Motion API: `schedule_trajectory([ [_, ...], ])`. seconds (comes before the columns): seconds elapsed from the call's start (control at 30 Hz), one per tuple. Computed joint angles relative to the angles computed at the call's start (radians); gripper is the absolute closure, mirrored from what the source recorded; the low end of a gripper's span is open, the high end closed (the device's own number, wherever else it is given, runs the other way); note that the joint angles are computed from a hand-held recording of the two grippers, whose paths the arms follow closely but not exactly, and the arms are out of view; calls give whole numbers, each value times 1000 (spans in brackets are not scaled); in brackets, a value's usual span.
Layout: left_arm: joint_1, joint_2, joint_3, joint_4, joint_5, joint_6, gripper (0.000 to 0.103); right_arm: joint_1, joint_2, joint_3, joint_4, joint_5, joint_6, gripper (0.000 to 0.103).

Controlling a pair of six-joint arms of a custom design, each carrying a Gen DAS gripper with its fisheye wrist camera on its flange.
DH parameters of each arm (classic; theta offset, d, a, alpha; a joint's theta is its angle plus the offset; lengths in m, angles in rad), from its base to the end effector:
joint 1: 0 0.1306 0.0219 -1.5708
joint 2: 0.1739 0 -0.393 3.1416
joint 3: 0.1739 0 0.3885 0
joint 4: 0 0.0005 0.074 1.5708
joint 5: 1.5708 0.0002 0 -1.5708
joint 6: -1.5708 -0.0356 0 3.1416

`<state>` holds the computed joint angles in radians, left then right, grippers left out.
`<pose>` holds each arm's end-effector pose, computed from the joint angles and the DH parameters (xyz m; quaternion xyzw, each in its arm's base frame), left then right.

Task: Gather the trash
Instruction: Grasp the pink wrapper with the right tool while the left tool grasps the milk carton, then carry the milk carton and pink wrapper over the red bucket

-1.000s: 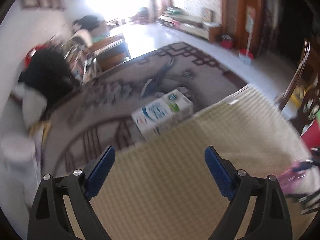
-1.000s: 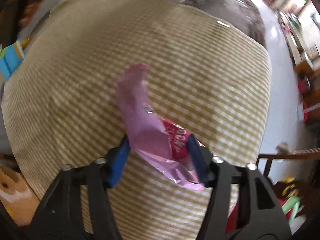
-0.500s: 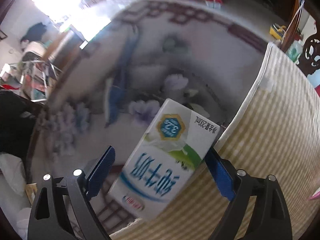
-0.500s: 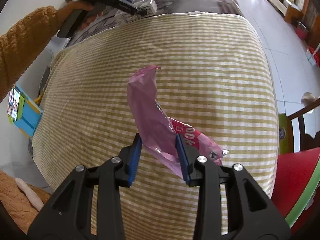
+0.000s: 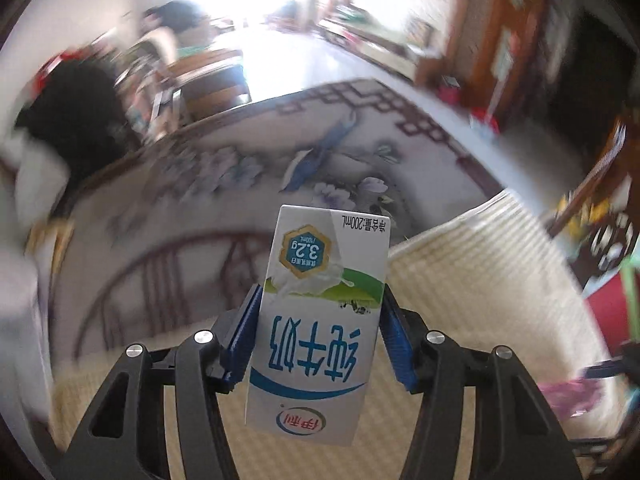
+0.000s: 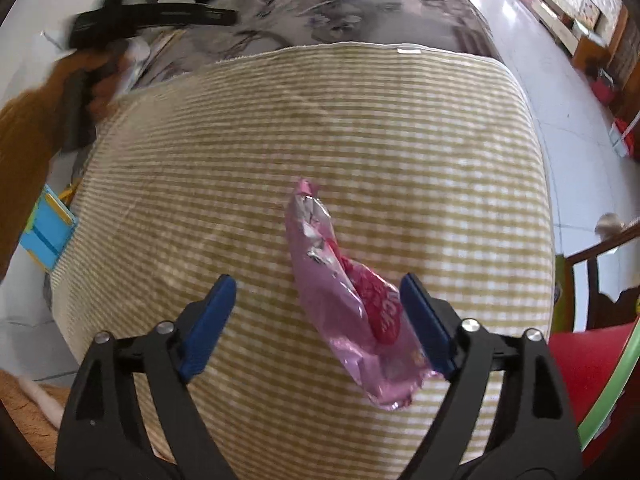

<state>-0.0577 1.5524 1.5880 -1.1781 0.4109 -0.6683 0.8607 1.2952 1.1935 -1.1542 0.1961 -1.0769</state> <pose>0.5134 -0.0444 0.4356 0.3802 0.8789 -0.1276 0.2583 0.2677 0.3000 0.3785 0.1213 0.9755 0.0739 0.1681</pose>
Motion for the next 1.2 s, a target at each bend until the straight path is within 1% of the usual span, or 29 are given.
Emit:
schedule_trajectory([
  [0.03, 31, -45, -39, -5, 12, 32, 49, -1, 26, 17, -27, -5, 8, 21],
  [0.07, 55, -77, -71, -1, 13, 60, 49, 0, 43, 27, -43, -7, 15, 24],
  [0.1, 70, -97, -93, 3, 12, 77, 49, 0, 50, 30, -47, -9, 18, 37],
  [0.13, 94, -135, -131, 8, 13, 100, 49, 0, 55, 30, -41, -16, 11, 53],
  [0.2, 127, -202, -200, 30, 4, 127, 49, 0, 56, 30, -33, -22, -12, 64],
  [0.23, 135, -234, -233, 49, -7, 149, 49, 5, 58, 38, -42, -7, -25, 68],
  [0.33, 158, -305, -300, 73, -8, 200, 49, 28, 46, 66, -47, 62, -49, 70],
  [0.4, 160, -343, -332, 87, -16, 212, 49, 45, 38, 91, -42, 117, -45, 71],
  [0.53, 203, -396, -349, 45, 19, 205, 49, 74, 40, 140, -40, 192, -43, 71],
  [0.77, 246, -447, -351, 23, 39, 189, 49, 135, 34, 199, -23, 284, -26, 71],
  [0.8, 248, -451, -349, 20, 41, 191, 49, 139, 23, 188, -16, 294, -26, 71],
  [1.0, 255, -488, -338, 8, 65, 196, 49, 173, 0, 228, -23, 389, -23, 71],
  [1.07, 250, -501, -339, 7, 72, 198, 49, 186, -13, 237, -29, 424, -29, 71],
  [1.2, 232, -524, -348, -1, 79, 201, 49, 202, -41, 230, -31, 466, -41, 71],
])
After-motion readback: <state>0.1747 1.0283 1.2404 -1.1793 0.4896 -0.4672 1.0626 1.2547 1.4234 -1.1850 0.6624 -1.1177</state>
